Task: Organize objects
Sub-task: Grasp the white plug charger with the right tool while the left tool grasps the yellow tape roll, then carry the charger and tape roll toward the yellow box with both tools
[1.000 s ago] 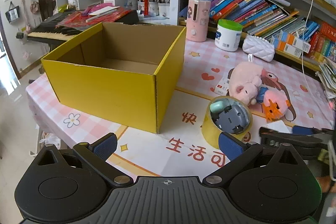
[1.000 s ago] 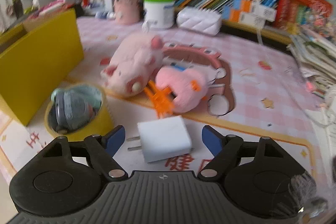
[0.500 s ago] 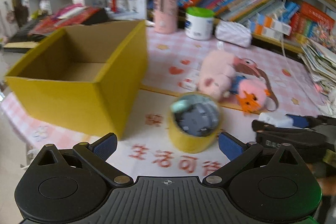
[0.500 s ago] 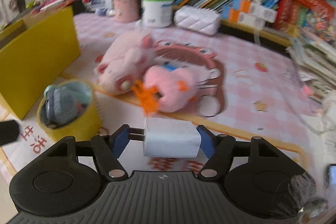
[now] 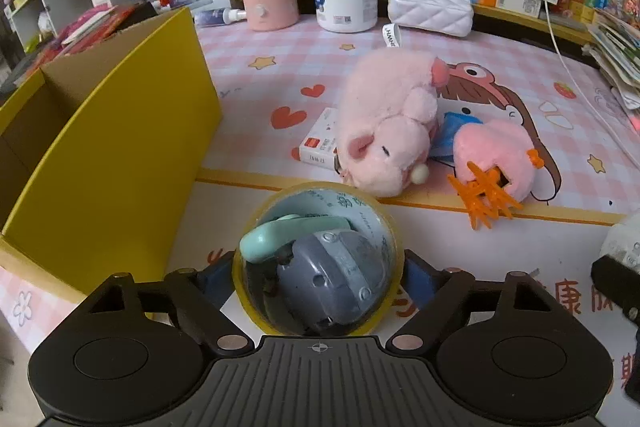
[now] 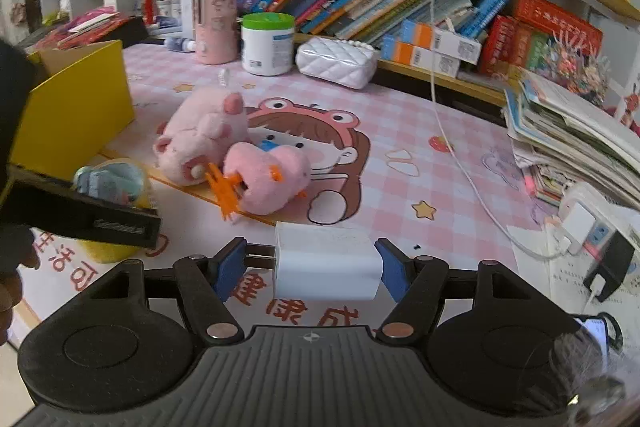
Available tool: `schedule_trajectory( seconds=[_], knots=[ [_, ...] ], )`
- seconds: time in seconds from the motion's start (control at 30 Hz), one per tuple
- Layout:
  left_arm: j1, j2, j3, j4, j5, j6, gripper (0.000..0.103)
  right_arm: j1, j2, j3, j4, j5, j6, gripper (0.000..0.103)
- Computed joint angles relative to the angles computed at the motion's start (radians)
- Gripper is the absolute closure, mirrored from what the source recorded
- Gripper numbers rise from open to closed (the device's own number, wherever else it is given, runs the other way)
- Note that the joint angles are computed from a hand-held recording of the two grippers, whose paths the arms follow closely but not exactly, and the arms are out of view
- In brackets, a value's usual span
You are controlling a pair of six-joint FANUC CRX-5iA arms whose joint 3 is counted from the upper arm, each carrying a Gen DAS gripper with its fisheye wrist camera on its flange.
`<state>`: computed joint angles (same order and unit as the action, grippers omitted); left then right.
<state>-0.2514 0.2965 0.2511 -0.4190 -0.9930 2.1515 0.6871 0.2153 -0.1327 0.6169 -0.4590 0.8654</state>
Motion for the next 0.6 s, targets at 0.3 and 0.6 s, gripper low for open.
schedule_trajectory(
  seconds=[0.3, 0.6],
  knots=[
    [-0.053, -0.158, -0.116, -0.142, 0.187, 0.089, 0.018, 0.012, 0.022, 0.032, -0.034, -0.016, -0.004, 0.036],
    [-0.046, -0.245, -0.203, -0.102, 0.175, 0.058, 0.018, 0.049, 0.004, 0.001, 0.027, -0.008, -0.076, 0.036]
  ],
)
